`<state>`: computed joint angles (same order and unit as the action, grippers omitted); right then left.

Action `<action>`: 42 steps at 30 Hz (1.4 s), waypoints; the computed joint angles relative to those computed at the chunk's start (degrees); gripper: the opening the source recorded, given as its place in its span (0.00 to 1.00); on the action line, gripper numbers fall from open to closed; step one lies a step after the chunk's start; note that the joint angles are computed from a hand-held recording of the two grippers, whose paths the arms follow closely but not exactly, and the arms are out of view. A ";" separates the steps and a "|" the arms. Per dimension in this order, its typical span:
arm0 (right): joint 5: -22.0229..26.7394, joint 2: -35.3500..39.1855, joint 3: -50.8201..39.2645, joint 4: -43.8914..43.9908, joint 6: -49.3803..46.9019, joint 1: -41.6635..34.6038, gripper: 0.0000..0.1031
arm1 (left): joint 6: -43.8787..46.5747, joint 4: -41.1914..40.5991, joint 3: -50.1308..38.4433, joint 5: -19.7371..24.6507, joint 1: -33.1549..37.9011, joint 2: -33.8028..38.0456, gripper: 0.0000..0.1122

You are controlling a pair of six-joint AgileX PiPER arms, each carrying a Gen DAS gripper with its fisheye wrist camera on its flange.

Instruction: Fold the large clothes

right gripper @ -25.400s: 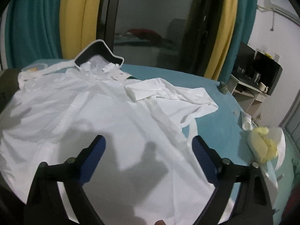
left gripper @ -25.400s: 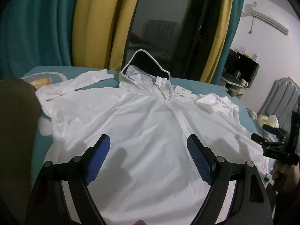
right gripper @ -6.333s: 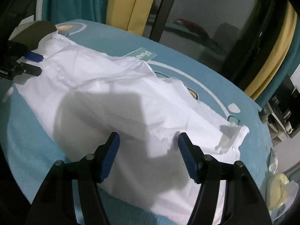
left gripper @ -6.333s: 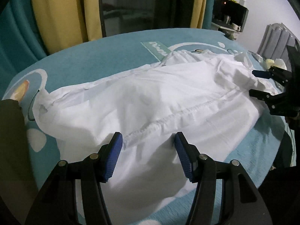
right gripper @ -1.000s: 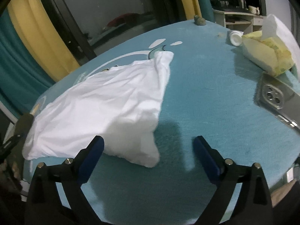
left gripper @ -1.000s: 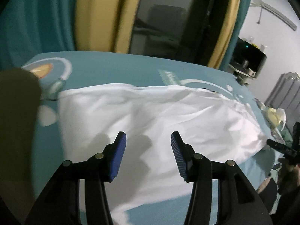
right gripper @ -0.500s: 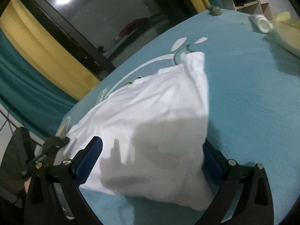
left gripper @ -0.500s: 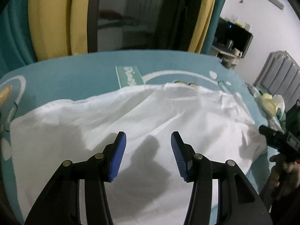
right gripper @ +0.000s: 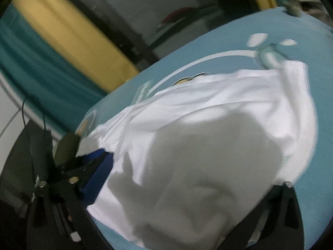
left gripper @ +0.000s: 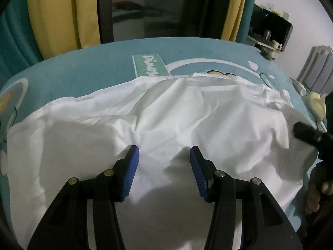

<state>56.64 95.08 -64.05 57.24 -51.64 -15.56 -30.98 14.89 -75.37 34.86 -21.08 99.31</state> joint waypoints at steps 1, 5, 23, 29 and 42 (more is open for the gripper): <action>-0.36 0.62 -0.56 -1.59 0.51 1.17 0.57 | -0.30 0.35 0.12 -0.08 -0.02 -0.04 0.47; -0.70 0.01 -0.15 -0.17 -1.77 1.99 0.31 | 1.27 -0.63 0.55 -0.62 0.51 -0.34 0.47; -8.51 -5.94 -12.86 -26.03 19.89 22.77 0.20 | 29.14 -28.16 10.24 -9.05 11.47 -11.85 0.47; -9.68 -3.97 -17.24 -36.09 29.82 32.81 0.21 | 41.01 -37.42 16.76 -8.11 22.25 -20.08 0.47; -4.79 9.44 -27.63 -34.61 32.83 46.86 0.24 | 61.37 -56.16 26.03 -2.82 44.74 -27.02 0.47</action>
<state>51.85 104.52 -91.68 22.63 -18.80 31.30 30.38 -41.27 -49.34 32.04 23.65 72.30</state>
